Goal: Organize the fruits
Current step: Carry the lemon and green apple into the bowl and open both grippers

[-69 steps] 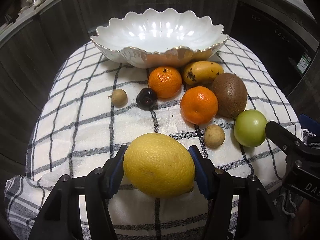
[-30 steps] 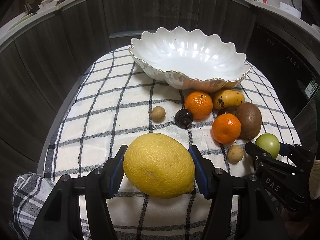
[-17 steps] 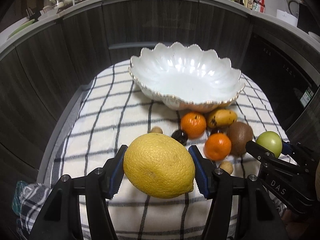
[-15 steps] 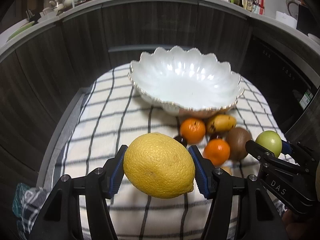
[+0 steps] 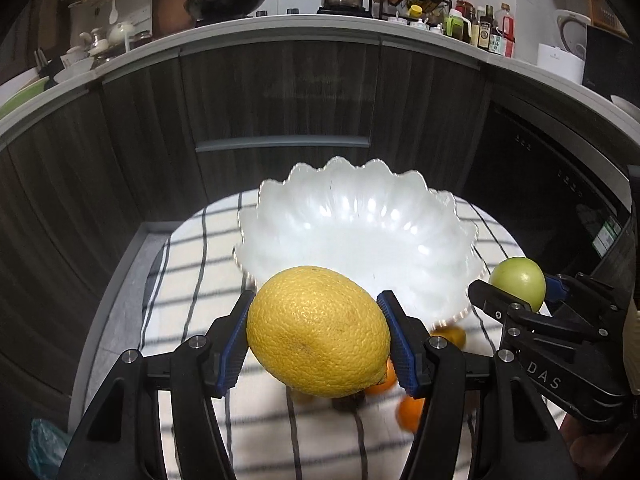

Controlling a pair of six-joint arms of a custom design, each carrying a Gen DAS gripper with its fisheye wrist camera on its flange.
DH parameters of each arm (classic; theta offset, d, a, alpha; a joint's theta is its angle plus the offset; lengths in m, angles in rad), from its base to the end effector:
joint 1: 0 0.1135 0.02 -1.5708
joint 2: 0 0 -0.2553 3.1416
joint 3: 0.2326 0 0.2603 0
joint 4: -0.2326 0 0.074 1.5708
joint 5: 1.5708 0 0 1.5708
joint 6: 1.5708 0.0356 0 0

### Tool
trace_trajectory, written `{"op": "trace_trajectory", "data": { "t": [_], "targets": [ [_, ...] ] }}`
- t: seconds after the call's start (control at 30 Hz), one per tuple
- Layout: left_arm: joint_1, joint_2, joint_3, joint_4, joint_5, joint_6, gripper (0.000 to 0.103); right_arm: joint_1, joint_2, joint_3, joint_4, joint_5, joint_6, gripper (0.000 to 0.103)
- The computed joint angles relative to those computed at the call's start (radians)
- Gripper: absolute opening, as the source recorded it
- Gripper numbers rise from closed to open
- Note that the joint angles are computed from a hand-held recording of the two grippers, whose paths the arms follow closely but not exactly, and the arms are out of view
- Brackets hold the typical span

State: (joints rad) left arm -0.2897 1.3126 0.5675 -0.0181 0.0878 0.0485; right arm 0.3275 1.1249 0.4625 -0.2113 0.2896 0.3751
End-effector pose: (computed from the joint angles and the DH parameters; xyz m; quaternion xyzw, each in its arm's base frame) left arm 0.2490 -0.0775 0.1570 0.1716 0.9027 -0.0873 0.3848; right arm 0.2077 0.0598 0.1525 0.0714 0.9286 -0.0110 0.3640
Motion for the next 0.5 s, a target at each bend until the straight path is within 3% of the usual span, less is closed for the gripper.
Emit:
{"op": "trace_trajectory", "data": {
  "t": [0.27,0.5],
  "targets": [
    [0.007,0.279,0.221,0.013,0.037,0.007,0.06,-0.098,0.249,0.138,0.114,-0.05,-0.065,0.051],
    [0.008,0.5,0.411,-0.044,0.085,-0.001,0.06,-0.165,0.434,0.248,0.15,-0.123,-0.091,0.051]
  ]
}}
